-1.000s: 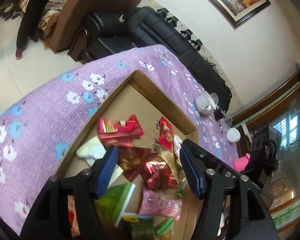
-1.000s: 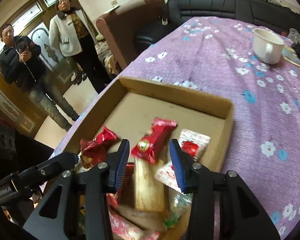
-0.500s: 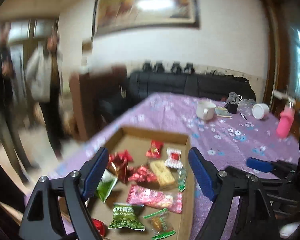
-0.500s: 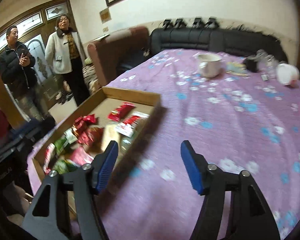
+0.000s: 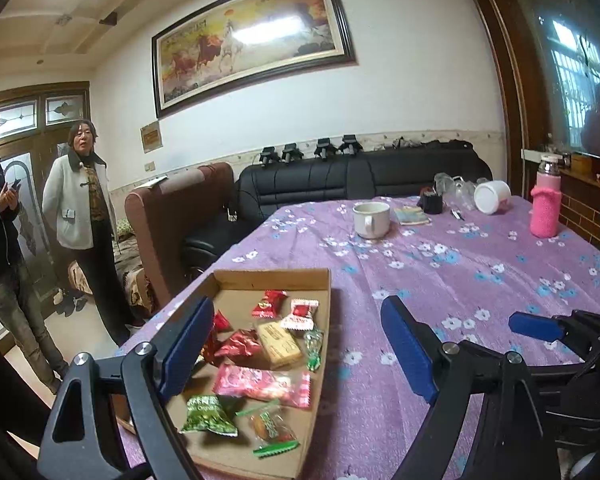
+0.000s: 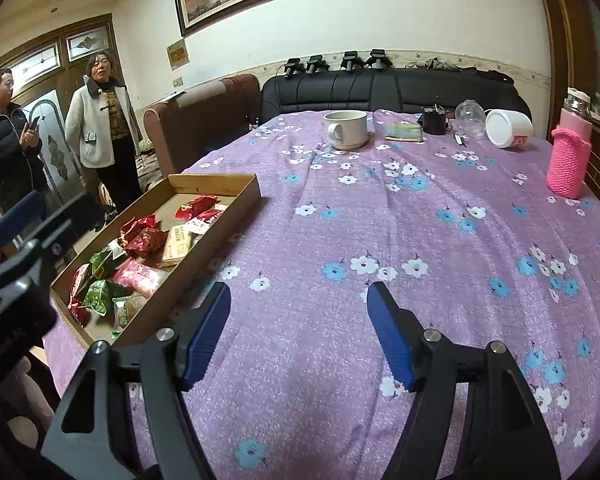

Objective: Organize snacks

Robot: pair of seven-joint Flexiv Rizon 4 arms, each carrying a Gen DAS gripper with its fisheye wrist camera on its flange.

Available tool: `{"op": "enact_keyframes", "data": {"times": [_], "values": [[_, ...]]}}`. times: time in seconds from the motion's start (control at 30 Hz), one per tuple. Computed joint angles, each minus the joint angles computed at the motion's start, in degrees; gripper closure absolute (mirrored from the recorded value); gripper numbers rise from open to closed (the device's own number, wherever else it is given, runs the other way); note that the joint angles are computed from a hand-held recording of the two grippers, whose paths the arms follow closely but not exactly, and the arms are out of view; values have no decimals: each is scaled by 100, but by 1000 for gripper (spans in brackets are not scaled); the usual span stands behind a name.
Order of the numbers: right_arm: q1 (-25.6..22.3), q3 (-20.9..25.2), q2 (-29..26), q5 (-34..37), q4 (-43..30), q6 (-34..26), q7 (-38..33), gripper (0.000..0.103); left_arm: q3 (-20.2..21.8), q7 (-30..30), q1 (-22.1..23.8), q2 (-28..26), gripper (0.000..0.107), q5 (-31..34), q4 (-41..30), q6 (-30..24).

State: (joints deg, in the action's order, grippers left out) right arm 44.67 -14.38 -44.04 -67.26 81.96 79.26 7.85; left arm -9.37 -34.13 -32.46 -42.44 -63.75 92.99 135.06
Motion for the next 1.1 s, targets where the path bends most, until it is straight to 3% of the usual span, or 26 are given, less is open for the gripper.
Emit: {"op": "enact_keyframes", "data": {"times": [0.33,0.8,1.1], "values": [[9,156,-69,46,-55,-148,-343,29,-117,292,12,19,21,-423,-33,-129],[150,347,-279,955,-313,-437,-1409,26,-83,-23,127,209,21,-619,216,-542],[253,430,-363,1427,-462,-673,-1994,25,-186,416,139,229,21,-1312,82,-788]]}}
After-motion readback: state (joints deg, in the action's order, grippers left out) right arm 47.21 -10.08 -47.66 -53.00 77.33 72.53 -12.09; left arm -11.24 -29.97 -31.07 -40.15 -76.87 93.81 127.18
